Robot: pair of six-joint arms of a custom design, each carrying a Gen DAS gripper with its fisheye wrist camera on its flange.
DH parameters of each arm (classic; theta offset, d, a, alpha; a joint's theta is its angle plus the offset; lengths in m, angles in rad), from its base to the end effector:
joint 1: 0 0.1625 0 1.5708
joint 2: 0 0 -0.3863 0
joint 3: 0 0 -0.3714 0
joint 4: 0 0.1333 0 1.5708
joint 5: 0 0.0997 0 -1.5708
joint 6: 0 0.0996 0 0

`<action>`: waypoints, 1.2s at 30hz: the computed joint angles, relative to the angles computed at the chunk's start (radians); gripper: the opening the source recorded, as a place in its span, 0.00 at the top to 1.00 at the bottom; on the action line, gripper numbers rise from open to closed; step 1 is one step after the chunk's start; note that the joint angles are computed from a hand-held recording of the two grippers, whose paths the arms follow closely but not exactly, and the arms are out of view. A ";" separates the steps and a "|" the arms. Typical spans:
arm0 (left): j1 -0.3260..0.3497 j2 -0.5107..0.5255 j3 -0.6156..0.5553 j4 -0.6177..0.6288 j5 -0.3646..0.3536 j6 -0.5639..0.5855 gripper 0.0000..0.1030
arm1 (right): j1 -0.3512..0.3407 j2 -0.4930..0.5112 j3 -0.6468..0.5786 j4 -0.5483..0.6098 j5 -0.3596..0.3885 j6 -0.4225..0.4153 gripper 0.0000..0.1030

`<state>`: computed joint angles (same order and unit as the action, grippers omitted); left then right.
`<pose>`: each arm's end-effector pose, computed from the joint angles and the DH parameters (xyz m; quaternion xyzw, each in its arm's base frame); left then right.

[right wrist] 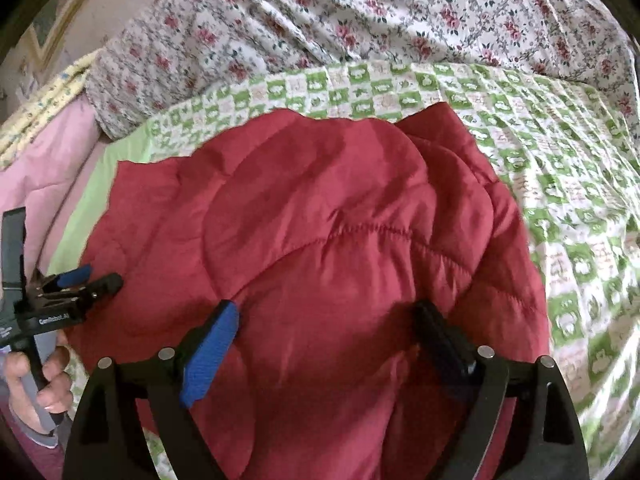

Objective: Fold large clothes

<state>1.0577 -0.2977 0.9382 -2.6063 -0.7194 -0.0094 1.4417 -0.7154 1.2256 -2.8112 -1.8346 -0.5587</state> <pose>-0.2036 -0.7856 0.0317 0.1441 0.8851 -0.2772 0.3450 0.0094 -0.7617 0.2294 0.1515 -0.9147 0.2918 0.2350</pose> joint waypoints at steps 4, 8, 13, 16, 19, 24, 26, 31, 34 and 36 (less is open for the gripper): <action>-0.025 -0.101 0.203 -0.135 -0.027 0.008 0.01 | -0.006 -0.095 0.150 -0.048 0.046 -0.047 0.11; -0.049 -0.171 0.368 -0.219 -0.017 -0.010 0.01 | -0.019 -0.180 0.283 -0.067 0.089 -0.074 0.11; -0.070 -0.234 0.522 -0.218 0.000 -0.088 0.01 | -0.032 -0.270 0.441 -0.098 0.114 -0.124 0.11; -0.091 -0.244 0.576 -0.207 0.059 -0.106 0.01 | -0.033 -0.302 0.515 -0.118 0.094 -0.164 0.10; -0.119 -0.240 0.617 -0.211 0.143 -0.098 0.01 | -0.031 -0.327 0.589 -0.151 0.055 -0.235 0.08; -0.156 -0.232 0.662 -0.214 0.235 -0.076 0.01 | -0.034 -0.350 0.673 -0.213 0.014 -0.296 0.07; -0.174 -0.235 0.678 -0.218 0.252 -0.078 0.01 | -0.034 -0.357 0.686 -0.220 0.008 -0.297 0.07; -0.208 -0.254 0.709 -0.261 0.276 -0.053 0.01 | -0.022 -0.377 0.706 -0.254 -0.004 -0.317 0.05; -0.213 -0.264 0.716 -0.290 0.254 -0.042 0.01 | -0.008 -0.391 0.713 -0.259 -0.011 -0.320 0.03; -0.217 -0.262 0.713 -0.295 0.264 -0.041 0.01 | 0.003 -0.388 0.709 -0.270 -0.023 -0.326 0.03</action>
